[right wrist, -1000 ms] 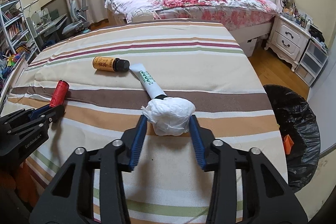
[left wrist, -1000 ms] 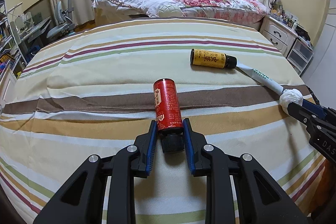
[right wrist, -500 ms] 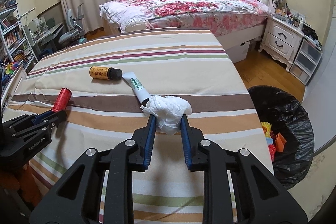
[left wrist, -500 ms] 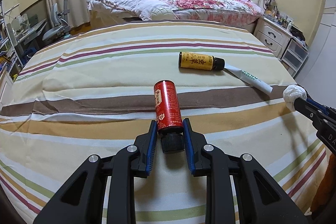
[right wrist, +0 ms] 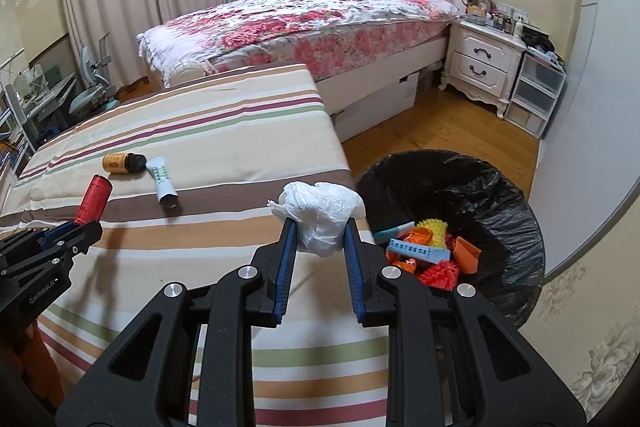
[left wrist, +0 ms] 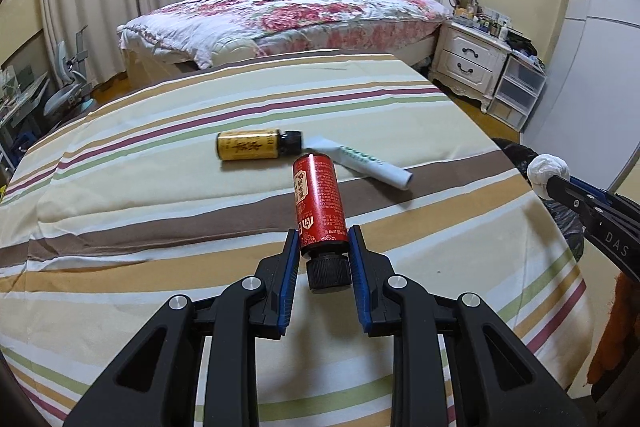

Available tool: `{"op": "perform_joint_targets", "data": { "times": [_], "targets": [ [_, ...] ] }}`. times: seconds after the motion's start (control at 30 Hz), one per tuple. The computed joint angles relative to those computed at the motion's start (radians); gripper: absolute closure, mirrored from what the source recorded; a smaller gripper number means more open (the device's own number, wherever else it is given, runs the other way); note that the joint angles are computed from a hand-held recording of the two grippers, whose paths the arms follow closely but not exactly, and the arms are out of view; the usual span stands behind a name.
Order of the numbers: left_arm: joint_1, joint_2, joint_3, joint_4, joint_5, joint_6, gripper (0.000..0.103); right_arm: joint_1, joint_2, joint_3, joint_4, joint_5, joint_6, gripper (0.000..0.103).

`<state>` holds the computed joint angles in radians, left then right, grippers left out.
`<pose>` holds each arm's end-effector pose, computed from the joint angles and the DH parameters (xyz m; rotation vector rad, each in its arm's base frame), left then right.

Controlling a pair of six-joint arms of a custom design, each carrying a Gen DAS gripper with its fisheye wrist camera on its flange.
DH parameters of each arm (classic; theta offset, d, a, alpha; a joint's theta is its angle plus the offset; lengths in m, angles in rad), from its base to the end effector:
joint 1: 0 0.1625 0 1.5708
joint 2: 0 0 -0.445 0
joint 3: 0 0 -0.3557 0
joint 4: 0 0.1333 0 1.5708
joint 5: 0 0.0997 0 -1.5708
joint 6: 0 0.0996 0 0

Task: Collect trash
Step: 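Carry the red bottle and white cloth ball in both tools over the bin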

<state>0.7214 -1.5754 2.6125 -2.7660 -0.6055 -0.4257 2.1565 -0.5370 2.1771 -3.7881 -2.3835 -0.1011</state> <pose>-0.0728 -0.3507 0.2610 0.3919 2.2779 -0.8672 0.3154 -0.3652 0.0323 0.5045 -2.2957 0.9127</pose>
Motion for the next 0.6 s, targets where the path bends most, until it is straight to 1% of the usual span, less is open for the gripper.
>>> {"op": "perform_joint_targets", "data": {
  "times": [0.27,0.6],
  "targets": [
    [-0.043,0.196,-0.028,-0.186,-0.058,0.091,0.077,-0.049,-0.036,0.055,-0.085,-0.03,-0.013,0.08],
    [-0.067,0.385,-0.108,-0.324,-0.104,0.194,0.077,-0.103,-0.067,0.097,-0.161,-0.042,-0.036,0.079]
  ]
}}
